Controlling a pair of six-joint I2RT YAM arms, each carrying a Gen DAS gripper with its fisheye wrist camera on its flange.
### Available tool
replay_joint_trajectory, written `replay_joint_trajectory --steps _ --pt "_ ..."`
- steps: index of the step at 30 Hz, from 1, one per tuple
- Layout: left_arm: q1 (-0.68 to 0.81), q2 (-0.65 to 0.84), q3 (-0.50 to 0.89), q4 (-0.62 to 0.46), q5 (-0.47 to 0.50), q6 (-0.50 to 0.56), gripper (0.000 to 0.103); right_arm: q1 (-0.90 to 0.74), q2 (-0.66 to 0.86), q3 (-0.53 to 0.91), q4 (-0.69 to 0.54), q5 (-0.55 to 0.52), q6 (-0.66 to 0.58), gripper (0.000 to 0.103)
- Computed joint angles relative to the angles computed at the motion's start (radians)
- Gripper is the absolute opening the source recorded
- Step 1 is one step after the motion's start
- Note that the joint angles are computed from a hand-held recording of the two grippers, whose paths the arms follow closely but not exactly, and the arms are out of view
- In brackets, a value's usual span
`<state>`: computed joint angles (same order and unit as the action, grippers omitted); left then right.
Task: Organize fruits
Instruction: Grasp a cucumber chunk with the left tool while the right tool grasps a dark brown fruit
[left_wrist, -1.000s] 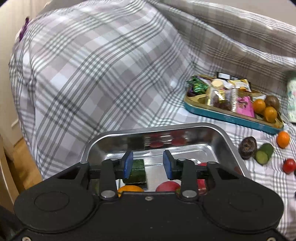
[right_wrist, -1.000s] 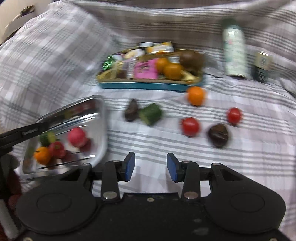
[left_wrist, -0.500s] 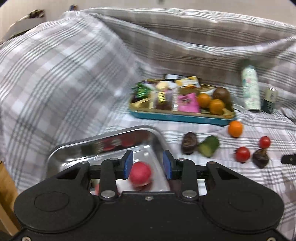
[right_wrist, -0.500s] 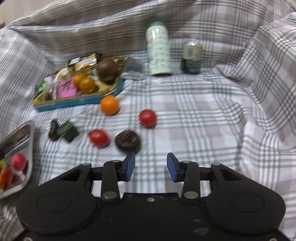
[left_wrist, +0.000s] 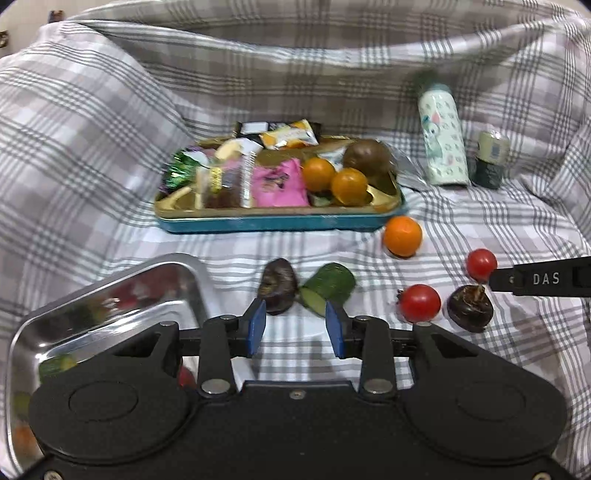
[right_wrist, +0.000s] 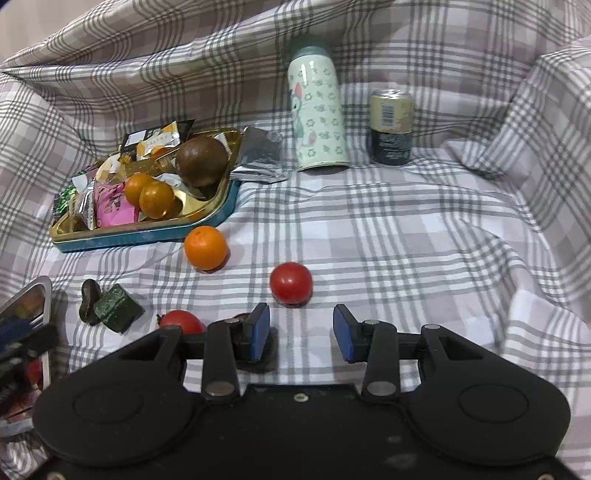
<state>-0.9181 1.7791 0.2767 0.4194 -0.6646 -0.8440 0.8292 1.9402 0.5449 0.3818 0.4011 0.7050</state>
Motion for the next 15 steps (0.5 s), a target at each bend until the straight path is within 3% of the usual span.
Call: replay_joint_trajectory --steps 15 --pt "0.128 0.136 0.087 0.146 0.101 0.173 0.044 0.007 0.047 -0.005 0.107 -0.03 -0.091 0.041"
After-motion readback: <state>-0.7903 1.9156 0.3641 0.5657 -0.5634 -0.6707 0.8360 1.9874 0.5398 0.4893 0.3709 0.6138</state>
